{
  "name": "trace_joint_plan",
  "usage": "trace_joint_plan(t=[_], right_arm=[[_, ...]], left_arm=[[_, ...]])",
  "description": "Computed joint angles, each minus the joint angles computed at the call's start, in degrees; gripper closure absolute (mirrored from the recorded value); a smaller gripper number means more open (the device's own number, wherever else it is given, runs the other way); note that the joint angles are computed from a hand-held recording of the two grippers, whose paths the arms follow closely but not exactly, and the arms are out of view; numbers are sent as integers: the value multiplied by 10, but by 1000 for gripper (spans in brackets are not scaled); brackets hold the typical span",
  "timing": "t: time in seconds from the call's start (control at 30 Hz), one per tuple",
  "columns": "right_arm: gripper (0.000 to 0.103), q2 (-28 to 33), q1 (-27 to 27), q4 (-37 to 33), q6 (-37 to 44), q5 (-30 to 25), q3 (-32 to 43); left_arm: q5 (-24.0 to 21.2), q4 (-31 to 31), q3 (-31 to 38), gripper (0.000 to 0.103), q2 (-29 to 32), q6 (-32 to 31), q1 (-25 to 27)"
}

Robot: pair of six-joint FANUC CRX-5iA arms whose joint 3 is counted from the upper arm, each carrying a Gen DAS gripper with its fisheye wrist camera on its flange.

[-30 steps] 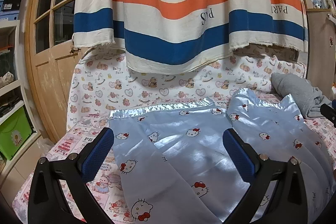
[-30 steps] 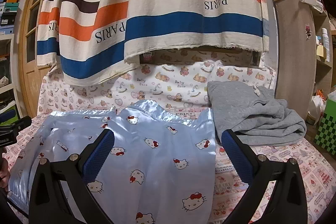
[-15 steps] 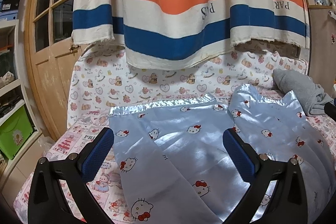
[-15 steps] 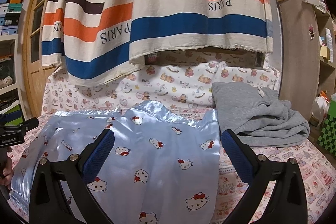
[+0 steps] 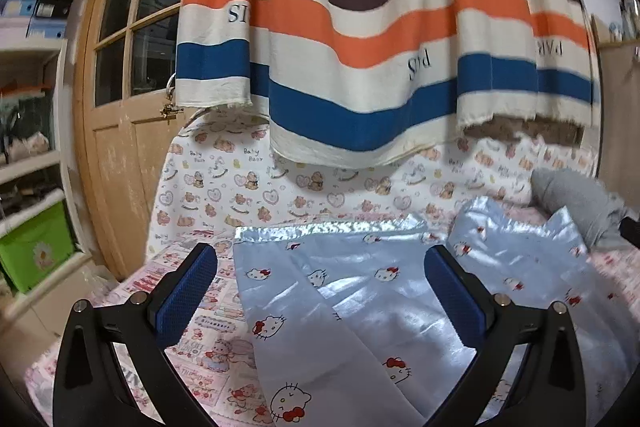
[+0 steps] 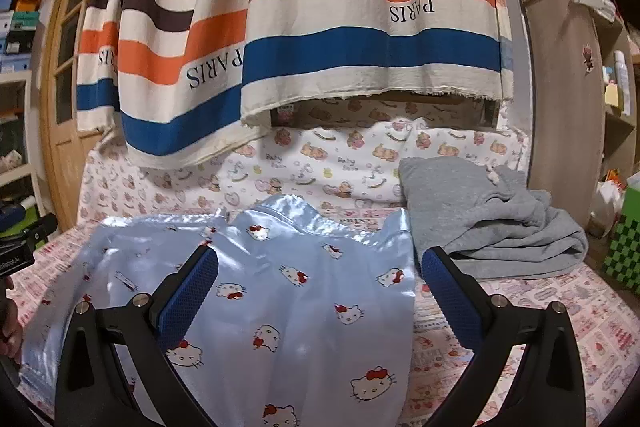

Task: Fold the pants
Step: 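Lower the right tool to the pants waistband and close its fingers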

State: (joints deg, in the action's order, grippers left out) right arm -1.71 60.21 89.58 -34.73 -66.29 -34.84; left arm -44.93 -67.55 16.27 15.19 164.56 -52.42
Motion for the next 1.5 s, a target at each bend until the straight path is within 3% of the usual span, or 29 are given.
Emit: trace_joint_plan(t=[0.13, 0.2, 0.23, 0.3, 0.4, 0.47, 0.53, 0.6, 0.7, 0.73, 0.77, 0.83, 0.87, 0.9, 0.97, 1.07, 1.13, 1.2, 1.3, 1.37, 1.4, 1.5], right_arm=[[0, -25, -22, 51, -58, 29, -13], [0, -47, -46, 64, -55, 89, -9], [0, -58, -59, 69, -52, 124, -6], [0, -67, -80, 68, -37, 173, 8], [0, -41, -83, 28, 26, 171, 52], [0, -7, -77, 4, 61, 134, 85], [0, 33, -70, -50, 147, 103, 135], [1, 52, -78, -79, 206, 121, 163], [0, 82, -112, -52, 219, 172, 189], [1, 98, -122, -35, 231, 181, 203], [1, 114, -125, -37, 260, 185, 223], [1, 168, -128, -124, 382, 203, 307], [5, 189, -128, -175, 433, 217, 345], [17, 205, -128, -210, 464, 223, 375], [24, 257, -132, -327, 575, 233, 468], [41, 331, -139, -449, 691, 193, 600], [45, 388, -144, -537, 762, 129, 710], [50, 443, -153, -633, 842, 63, 827], [51, 536, -160, -664, 888, -46, 986], [55, 564, -163, -672, 900, -63, 1026], [62, 581, -164, -670, 905, -72, 1047], [66, 589, -166, -676, 914, -71, 1047]], left_arm=[[99, -15, -51, 0, -39, 57, 25], [98, -30, -50, 0, -46, 86, 28], [107, -9, -45, 0, -49, 62, 38], [155, 104, -38, 0, -54, -67, 83], [165, 247, -16, 0, -43, -267, 127], [124, 252, 19, 0, -24, -323, 127], [118, 253, 38, 0, -13, -347, 134], [113, 221, 54, 0, -2, -331, 133], [24, 23, 112, 0, 32, -185, 80], [3, -9, 132, 0, 45, -161, 73], [6, -11, 143, 0, 50, -148, 79], [44, 54, 156, 0, 54, -173, 113], [40, 66, 168, 0, 61, -181, 119], [27, 64, 181, 0, 71, -182, 120], [12, 53, 196, 0, 87, -180, 123], [-10, 41, 206, 0, 108, -151, 128], [-37, 27, 215, 0, 121, -132, 128], [-34, 49, 215, 0, 124, -145, 140], [-24, 129, 216, 0, 127, -171, 172], [-24, 172, 223, 0, 135, -198, 187], [-32, 185, 230, 0, 142, -209, 190], [-33, 220, 239, 0, 157, -234, 203]])
